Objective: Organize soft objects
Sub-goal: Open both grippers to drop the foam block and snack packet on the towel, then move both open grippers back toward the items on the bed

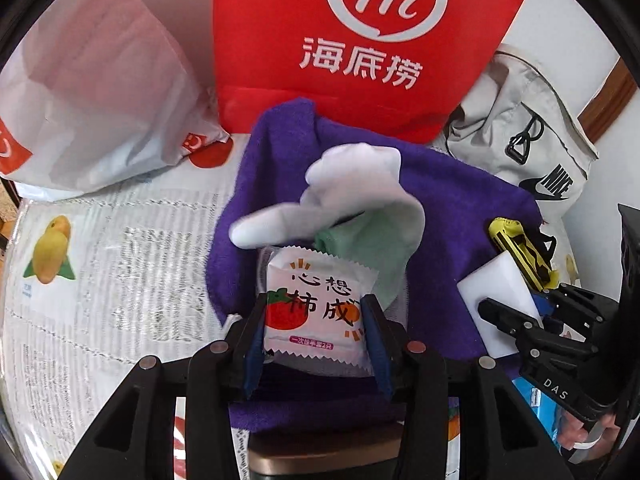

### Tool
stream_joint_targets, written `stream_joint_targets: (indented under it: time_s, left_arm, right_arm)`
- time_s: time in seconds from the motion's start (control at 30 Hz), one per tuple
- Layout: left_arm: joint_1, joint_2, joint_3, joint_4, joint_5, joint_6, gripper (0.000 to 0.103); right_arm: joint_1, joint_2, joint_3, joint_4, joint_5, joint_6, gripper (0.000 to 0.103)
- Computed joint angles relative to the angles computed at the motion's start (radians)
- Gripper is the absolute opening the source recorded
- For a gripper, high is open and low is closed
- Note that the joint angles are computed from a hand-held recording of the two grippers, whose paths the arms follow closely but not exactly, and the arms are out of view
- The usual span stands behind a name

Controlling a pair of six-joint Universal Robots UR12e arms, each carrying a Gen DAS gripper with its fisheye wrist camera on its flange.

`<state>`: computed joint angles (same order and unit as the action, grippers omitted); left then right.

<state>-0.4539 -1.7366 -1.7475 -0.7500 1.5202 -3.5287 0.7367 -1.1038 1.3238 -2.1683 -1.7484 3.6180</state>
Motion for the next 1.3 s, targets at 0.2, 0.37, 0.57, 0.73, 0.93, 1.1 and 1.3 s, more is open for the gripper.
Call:
stream_joint_targets:
  time_s: [0.2, 0.37, 0.57, 0.73, 0.93, 1.1, 1.3]
  left_arm:
    - [-0.004, 0.002, -0.009, 0.033, -0.013, 0.01, 0.067]
    - [-0.008, 0.025, -0.02, 0.025, 0.0, -0.003, 0.073]
    - [-0.017, 0.078, -0.052, 0.032, 0.036, -0.01, 0.073]
    - [-0.026, 0.146, -0.122, 0.125, 0.037, -0.054, 0.073]
    - [-0.057, 0.228, -0.194, 0.174, 0.066, -0.066, 0.073]
    - [-0.093, 0.281, -0.231, 0.128, 0.134, -0.096, 0.073]
    - [-0.114, 0.343, -0.306, 0.124, 0.13, -0.149, 0.073]
  right_arm:
    - [0.009, -0.01, 0.016, -0.038, -0.038, -0.018, 0.073]
    - [0.019, -0.037, 0.04, -0.058, -0.079, -0.014, 0.075]
    - [0.037, -0.084, 0.089, -0.115, -0.111, 0.019, 0.075]
    - [0.068, -0.139, 0.152, -0.219, -0.135, 0.034, 0.075]
    - [0.122, -0.179, 0.207, -0.285, -0.173, 0.07, 0.075]
    - [0.168, -0.208, 0.243, -0.285, -0.157, 0.091, 0.075]
    - [0.228, -0.216, 0.278, -0.285, -0.135, 0.073, 0.075]
